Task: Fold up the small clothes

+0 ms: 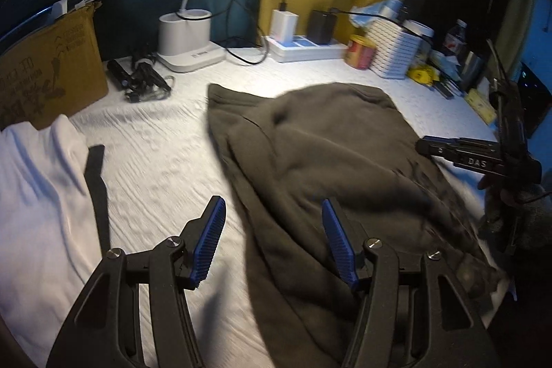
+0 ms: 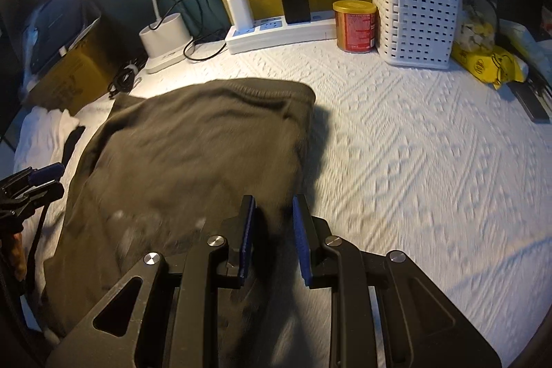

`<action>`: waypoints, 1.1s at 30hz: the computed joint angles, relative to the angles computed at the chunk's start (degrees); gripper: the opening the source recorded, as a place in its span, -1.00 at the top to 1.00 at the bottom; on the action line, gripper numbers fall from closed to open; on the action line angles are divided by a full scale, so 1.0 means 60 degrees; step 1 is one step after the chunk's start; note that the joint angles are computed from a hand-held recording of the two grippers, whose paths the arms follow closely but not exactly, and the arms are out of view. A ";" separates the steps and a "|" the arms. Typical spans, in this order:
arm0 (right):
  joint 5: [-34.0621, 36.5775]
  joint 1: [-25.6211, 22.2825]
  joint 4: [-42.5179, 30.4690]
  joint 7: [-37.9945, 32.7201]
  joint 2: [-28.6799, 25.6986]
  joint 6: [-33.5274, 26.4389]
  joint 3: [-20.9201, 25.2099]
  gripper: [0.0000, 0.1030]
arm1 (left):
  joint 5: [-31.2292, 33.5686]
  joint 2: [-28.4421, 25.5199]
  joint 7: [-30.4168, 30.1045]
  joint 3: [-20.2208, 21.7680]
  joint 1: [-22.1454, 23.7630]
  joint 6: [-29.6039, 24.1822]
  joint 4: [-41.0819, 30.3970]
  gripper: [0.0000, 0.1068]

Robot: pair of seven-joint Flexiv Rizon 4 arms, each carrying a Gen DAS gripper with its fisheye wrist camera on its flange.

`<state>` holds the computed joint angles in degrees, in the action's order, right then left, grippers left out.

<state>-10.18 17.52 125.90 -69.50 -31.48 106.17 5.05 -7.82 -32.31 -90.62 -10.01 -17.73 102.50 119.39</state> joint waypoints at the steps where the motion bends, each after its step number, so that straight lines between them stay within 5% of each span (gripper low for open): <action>1: 0.0045 0.0050 0.0128 -0.0016 0.0052 0.0089 -0.0003 0.53 | -0.0017 0.0043 -0.0033 0.0074 -0.0123 0.0006 0.0062 -0.09; 18: 0.2272 0.2591 0.1979 -0.0855 0.0939 0.1310 -0.1140 0.52 | 0.0729 0.0328 -0.0736 -0.0781 -0.0020 0.1030 0.1311 -0.09; 21: 0.2585 0.2772 0.2215 -0.1016 0.1021 0.1494 -0.1075 0.12 | 0.0801 0.0361 -0.0884 -0.0749 -0.0144 0.1203 0.1455 -0.09; 30: 0.3542 0.3295 0.2778 -0.1378 0.1094 0.2083 -0.0953 0.09 | 0.0939 0.0297 -0.0663 -0.0287 -0.0825 0.1242 0.1767 -0.07; 32: 0.3701 0.3370 0.2852 -0.1446 0.1115 0.2184 -0.0931 0.09 | 0.0962 0.0310 -0.0511 -0.0135 -0.0988 0.1372 0.1833 0.18; 33: 0.3780 0.3417 0.2873 -0.1478 0.1131 0.2197 -0.0934 0.09 | 0.0955 0.0377 -0.0441 -0.0096 -0.1014 0.1343 0.1876 0.47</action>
